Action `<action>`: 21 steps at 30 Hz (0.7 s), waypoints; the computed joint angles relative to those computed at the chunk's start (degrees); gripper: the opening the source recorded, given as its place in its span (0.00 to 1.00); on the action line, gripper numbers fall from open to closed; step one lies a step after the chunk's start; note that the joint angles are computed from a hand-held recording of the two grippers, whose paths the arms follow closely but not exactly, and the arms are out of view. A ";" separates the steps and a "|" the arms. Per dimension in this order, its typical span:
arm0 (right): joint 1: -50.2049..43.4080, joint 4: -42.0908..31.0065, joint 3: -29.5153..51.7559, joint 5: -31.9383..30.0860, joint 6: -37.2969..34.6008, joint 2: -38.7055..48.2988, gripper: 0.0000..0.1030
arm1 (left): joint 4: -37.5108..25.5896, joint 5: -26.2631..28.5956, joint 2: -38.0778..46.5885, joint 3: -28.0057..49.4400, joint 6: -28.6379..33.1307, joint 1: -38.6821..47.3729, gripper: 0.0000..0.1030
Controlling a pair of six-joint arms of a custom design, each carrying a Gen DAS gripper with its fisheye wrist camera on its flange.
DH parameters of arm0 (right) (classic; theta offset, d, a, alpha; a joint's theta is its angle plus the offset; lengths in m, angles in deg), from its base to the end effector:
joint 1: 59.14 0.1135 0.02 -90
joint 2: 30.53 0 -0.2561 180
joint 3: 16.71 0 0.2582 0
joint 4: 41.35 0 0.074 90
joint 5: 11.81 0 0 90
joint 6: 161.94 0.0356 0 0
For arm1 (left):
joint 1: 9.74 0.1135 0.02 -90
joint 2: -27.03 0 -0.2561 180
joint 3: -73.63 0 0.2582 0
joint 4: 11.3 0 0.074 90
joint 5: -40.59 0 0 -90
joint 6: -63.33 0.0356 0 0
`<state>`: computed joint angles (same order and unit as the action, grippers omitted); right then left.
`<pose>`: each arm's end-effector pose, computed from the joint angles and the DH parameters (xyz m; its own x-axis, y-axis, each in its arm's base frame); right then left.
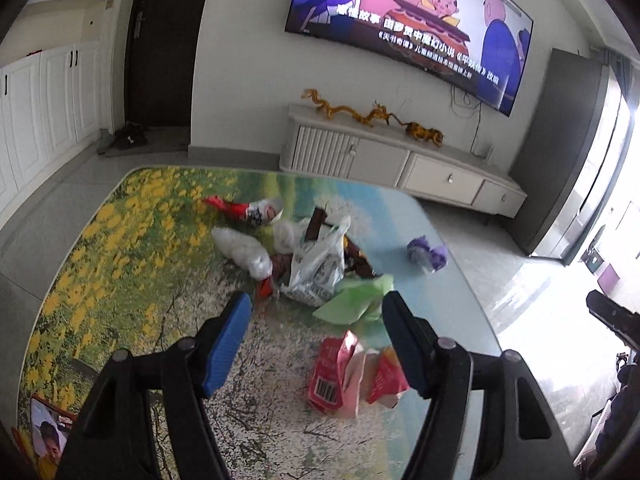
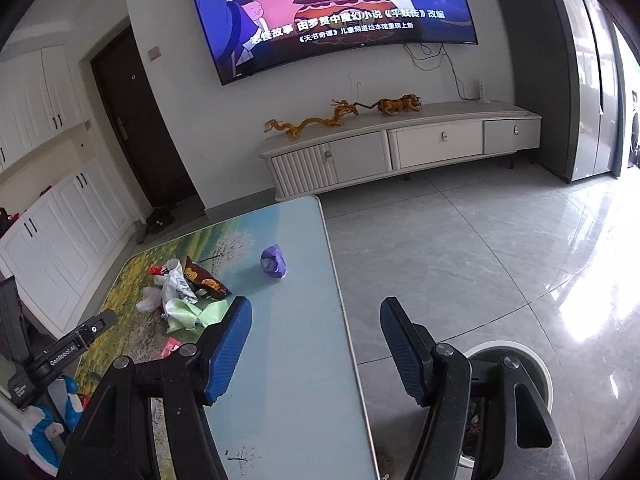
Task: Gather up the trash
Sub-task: 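Move both tools back toward the trash on the table, then grasp the pink paper bag with the left tool while the right tool grasps the red-white wrapper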
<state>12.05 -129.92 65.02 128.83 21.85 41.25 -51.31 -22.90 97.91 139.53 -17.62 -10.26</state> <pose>0.0948 0.1930 0.3067 -0.5290 0.4095 -0.7433 0.3518 0.9029 0.2470 0.2681 -0.0183 0.2582 -0.6472 0.1466 -0.7481 0.4310 0.8798 -0.2004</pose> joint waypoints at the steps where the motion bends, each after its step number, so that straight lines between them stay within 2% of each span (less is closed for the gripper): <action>1: -0.19 1.33 -0.04 -0.50 -1.03 0.60 0.63 | 0.14 -0.31 0.73 -0.27 0.51 -0.25 0.65; 8: -3.71 13.37 -2.67 -5.04 -11.15 2.16 0.63 | 1.03 -1.10 6.68 -0.65 1.89 -1.57 0.64; 21: -7.98 33.90 -7.77 -15.83 -24.91 5.65 0.63 | 0.59 1.20 9.19 -1.16 5.68 -0.62 0.63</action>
